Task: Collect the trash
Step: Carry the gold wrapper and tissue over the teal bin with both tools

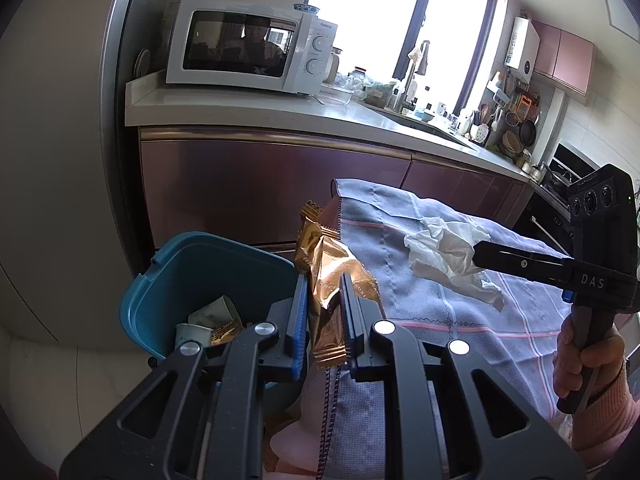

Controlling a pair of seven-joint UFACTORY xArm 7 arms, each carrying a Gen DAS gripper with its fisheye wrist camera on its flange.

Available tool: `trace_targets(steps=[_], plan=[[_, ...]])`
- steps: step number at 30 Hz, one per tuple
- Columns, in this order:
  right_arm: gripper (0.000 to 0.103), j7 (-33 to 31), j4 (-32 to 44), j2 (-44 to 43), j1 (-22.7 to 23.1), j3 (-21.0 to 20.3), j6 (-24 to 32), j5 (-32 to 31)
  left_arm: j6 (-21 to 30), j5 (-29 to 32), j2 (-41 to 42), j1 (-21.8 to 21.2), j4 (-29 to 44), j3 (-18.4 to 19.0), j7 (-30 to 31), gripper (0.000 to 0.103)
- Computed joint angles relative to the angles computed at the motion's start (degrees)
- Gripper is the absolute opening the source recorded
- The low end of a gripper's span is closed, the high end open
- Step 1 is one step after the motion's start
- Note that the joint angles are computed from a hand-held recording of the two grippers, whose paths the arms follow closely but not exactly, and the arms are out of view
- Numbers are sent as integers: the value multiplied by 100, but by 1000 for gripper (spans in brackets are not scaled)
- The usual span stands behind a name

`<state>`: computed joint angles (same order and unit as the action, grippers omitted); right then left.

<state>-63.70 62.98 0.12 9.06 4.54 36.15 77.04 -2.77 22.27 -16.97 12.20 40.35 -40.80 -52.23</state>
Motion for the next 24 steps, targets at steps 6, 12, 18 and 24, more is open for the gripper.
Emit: trace_targets(steps=[6, 12, 18, 24], plan=[[18, 47, 104, 101, 8, 37, 16, -51, 10, -1, -41, 24, -42, 2, -32, 16], [18, 80, 220, 212, 14, 93, 0, -56, 79, 0, -138, 24, -71, 4, -87, 16], [18, 122, 290, 296, 15, 141, 7, -110, 116, 38, -200, 45, -111, 28, -148, 16], [18, 148, 413, 405, 19, 197, 15, -169, 141, 86, -231, 116, -140, 9, -227, 16]])
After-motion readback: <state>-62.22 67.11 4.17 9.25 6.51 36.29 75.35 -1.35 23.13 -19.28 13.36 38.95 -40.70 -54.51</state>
